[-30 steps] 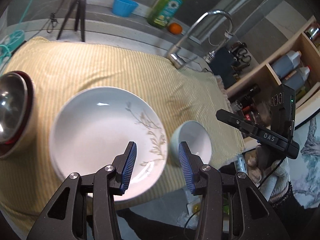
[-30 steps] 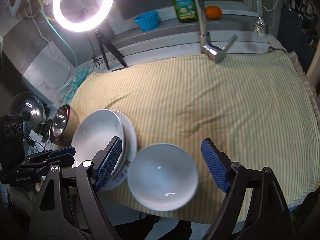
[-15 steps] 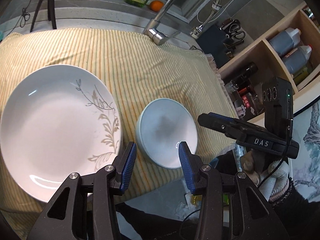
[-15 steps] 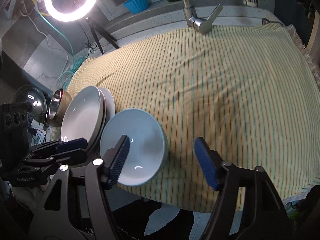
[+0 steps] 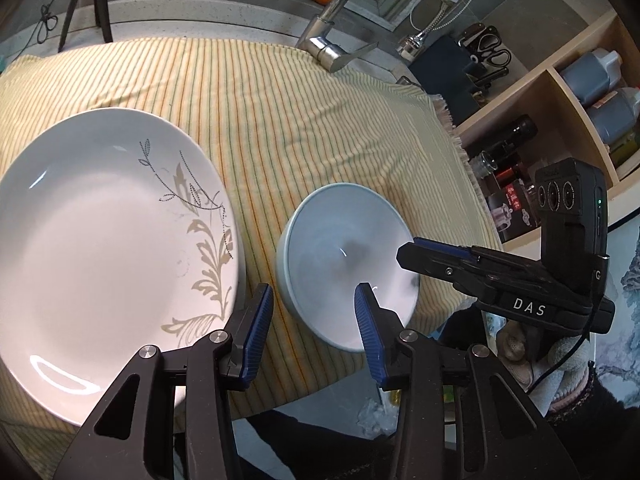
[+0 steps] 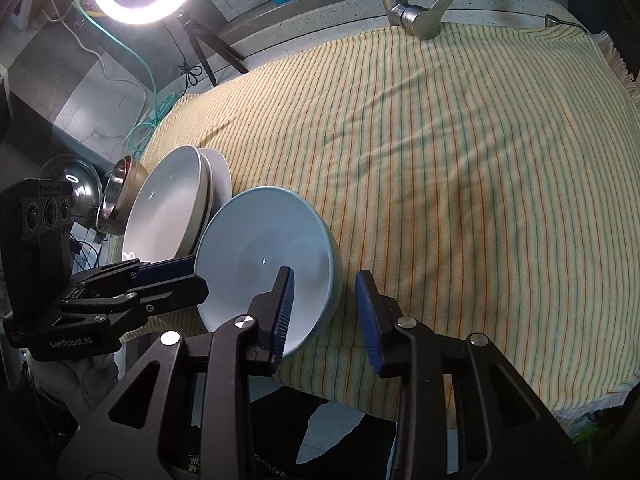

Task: Organize plates and bowls
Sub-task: 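Move both grippers to the light blue bowl and close on its rim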

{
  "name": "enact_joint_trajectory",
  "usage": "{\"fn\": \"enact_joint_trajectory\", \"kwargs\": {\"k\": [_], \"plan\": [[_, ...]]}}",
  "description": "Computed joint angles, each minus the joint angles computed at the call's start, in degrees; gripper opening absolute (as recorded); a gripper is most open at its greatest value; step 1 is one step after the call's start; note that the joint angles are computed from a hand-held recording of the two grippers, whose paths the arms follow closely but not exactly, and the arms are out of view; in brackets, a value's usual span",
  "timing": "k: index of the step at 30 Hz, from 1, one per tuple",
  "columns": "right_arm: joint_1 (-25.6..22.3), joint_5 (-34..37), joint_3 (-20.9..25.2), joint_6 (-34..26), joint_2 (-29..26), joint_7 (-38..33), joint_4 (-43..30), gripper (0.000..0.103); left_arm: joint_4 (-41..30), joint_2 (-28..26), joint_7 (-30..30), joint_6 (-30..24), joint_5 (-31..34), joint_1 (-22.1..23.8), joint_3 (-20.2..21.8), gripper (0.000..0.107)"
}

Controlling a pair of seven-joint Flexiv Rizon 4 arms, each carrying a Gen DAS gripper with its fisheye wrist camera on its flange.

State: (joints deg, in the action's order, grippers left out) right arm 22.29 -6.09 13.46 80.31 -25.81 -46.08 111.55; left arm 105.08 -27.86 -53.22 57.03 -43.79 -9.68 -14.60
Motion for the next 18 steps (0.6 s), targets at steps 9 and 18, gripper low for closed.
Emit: {"fn": "enact_joint_trajectory", "kwargs": {"k": [9, 18], "plan": [[-1.44, 1.90, 1.87, -1.67, -1.51, -3.00, -1.89, 0.021, -0.96, -0.95, -1.19, 0.08, 1.81, -0.38, 0.27, 0.028], [-0.75, 2.28, 1.03, -2.18, -1.52, -2.67, -2.81, 0.019, -0.61, -0.70, -0.91, 0.19, 1.01, 0.39, -0.34, 0.027]]}}
